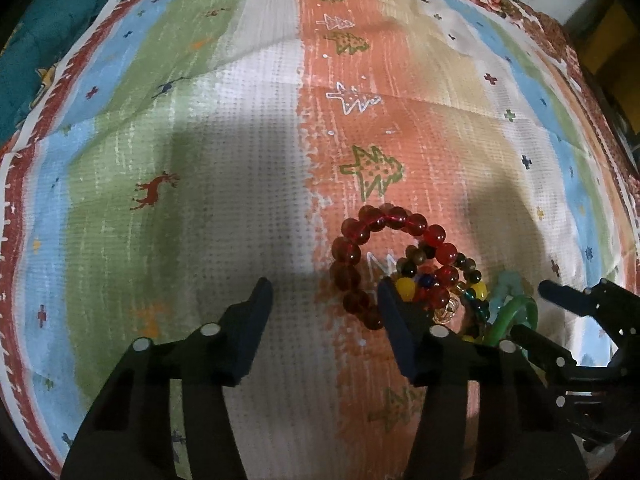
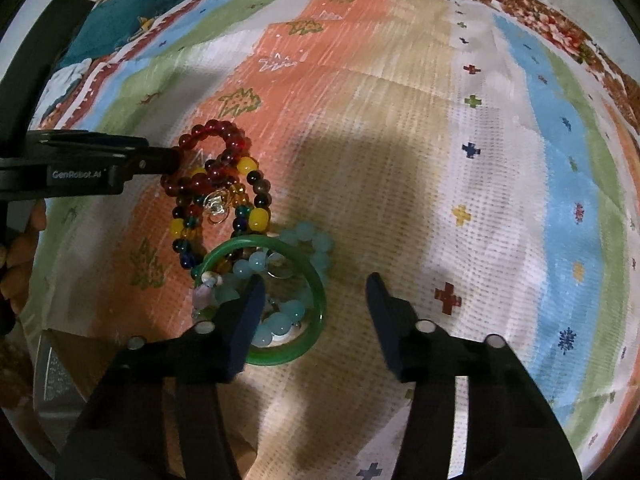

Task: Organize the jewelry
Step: 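Grasp the red bead bracelet with the left tool while the right tool grasps the green jade bangle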

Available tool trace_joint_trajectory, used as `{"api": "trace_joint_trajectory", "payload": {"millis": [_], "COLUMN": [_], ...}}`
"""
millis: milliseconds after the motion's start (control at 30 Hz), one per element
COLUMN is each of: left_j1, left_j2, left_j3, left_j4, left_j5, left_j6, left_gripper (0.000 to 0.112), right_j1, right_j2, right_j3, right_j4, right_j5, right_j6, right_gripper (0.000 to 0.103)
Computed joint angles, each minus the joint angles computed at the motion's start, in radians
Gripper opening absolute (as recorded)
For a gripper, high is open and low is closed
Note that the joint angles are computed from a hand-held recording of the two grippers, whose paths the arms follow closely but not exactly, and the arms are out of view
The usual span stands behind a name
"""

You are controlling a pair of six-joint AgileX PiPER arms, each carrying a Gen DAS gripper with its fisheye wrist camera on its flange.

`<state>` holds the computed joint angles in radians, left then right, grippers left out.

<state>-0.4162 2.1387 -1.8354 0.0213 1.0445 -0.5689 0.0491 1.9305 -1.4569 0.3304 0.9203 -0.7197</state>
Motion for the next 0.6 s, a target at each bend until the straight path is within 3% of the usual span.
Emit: {"api": "trace_joint_trajectory", "payload": {"millis": [67, 167, 333, 600], "left_j1": [0.001, 0.004, 0.015, 0.008], "left_j2": [0.004, 0.011, 0.022, 0.004], "left_j3": [-0.004, -0.009, -0.017, -0.009], "left_j4": [-0.002, -0.016, -0.073, -0.067], "left_j5": [0.000, -0.004, -0.019, -0.028], "left_j6": [0.002, 0.015, 0.061, 0.052], "left_gripper": [0.045, 0.040, 0.017, 0.016], "right_j1": [-0.001, 0.003, 0.001, -0.007], "right_j2": [0.008, 0.017, 0.012, 0.008], "right_j3": [-0.007, -0.014, -0.007, -0.015], "right_j4": [0.005, 0.005, 0.004, 0.017], "right_j5": [0.013, 0.023, 0.019, 0.034], "right_j6": [-0.005, -0.005, -0.007, -0.015], "right_gripper": [0.030, 0.021, 0.016, 0.011]}}
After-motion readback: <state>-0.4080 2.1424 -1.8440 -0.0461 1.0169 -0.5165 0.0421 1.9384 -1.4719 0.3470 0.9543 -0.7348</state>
